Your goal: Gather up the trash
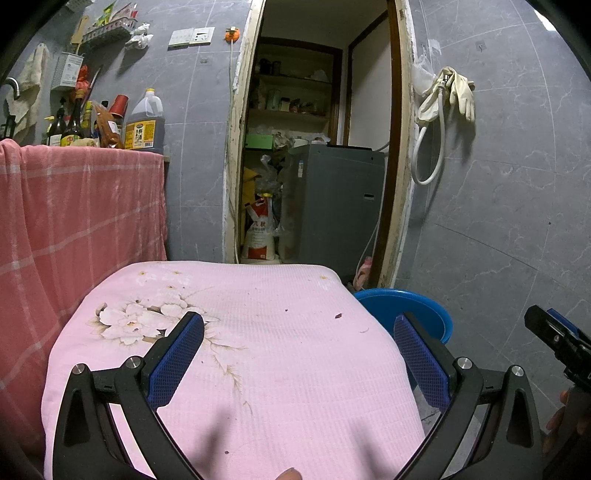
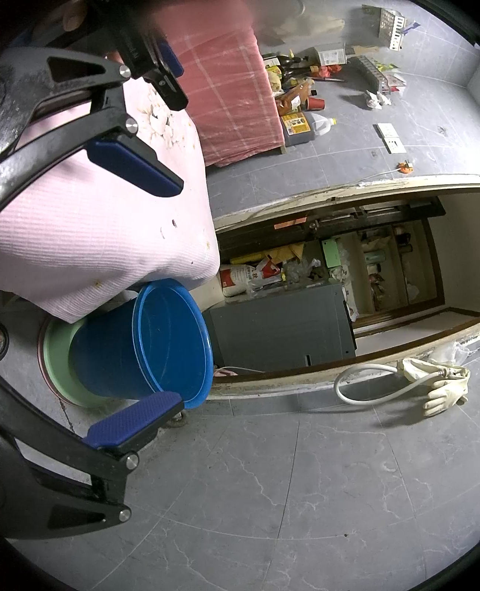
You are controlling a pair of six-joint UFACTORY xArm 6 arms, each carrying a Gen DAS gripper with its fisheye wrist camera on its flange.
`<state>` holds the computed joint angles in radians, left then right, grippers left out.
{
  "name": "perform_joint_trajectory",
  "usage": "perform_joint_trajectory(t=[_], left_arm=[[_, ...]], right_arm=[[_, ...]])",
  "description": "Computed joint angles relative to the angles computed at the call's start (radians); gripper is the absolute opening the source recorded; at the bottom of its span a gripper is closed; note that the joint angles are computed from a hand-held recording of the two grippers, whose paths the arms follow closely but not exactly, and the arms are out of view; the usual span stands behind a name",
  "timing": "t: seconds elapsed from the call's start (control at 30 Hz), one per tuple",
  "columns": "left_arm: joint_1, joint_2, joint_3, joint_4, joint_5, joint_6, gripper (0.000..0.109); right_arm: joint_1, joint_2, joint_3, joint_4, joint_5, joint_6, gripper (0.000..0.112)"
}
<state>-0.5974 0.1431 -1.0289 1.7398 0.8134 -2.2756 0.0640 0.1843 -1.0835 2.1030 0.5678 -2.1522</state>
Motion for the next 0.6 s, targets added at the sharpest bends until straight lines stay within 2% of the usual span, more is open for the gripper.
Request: perform_joint_trajectory(t=[0.6], left_arm=[[0.024, 0.005, 0.005, -0.012, -0.033, 0.004, 0.101]], right_arm=[[0.010, -0.012, 0.009, 0.002, -0.007, 0.002, 0.103]])
